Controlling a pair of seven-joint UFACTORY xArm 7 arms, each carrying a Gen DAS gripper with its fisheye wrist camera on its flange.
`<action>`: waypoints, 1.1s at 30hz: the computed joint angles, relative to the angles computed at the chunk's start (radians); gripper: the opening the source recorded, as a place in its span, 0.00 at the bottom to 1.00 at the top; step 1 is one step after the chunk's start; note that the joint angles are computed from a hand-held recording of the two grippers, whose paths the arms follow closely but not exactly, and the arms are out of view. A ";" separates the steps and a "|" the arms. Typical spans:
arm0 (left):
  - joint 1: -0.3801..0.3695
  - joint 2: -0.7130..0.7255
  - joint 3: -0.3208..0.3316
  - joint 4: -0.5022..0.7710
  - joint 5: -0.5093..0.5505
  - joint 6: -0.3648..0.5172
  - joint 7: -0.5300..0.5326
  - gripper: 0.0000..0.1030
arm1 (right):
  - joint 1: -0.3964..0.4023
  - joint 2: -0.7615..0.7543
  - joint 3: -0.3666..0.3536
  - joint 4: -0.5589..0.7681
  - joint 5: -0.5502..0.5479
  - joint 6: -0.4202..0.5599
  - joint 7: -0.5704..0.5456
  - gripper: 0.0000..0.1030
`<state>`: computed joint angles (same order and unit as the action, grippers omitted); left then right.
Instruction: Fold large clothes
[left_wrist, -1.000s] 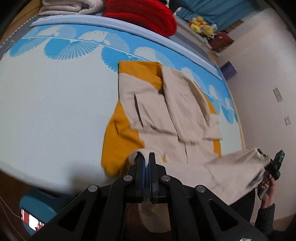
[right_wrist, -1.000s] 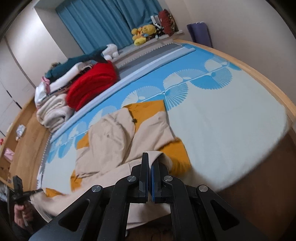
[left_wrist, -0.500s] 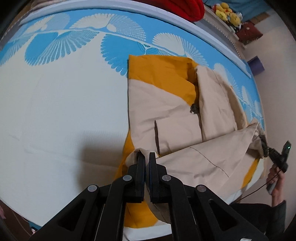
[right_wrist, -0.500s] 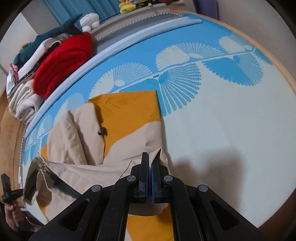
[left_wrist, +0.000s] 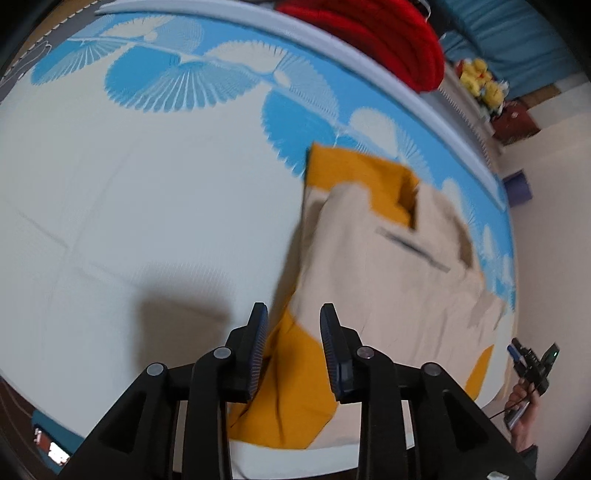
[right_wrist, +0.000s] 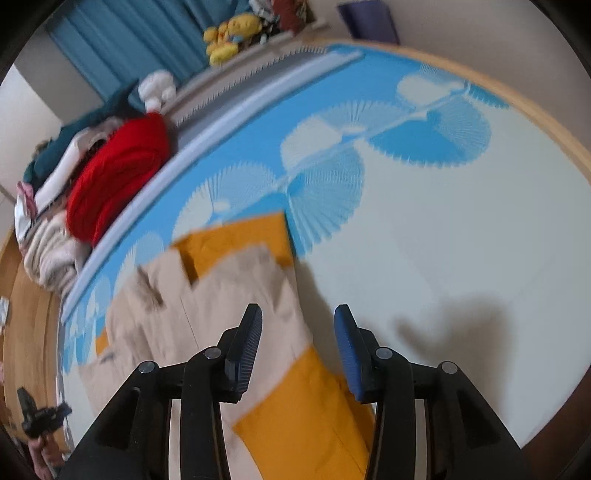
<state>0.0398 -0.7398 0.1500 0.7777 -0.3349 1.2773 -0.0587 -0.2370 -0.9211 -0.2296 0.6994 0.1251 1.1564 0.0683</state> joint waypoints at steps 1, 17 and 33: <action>0.000 0.002 -0.005 -0.005 0.011 0.007 0.002 0.27 | 0.004 0.001 -0.002 -0.004 -0.002 0.016 -0.008 0.41; -0.059 0.057 -0.086 -0.053 0.065 -0.093 0.026 0.38 | 0.012 0.081 0.040 -0.066 -0.042 0.086 -0.064 0.43; -0.093 0.111 -0.107 -0.067 0.074 -0.140 0.014 0.38 | 0.024 0.090 0.075 -0.084 -0.082 0.077 -0.106 0.41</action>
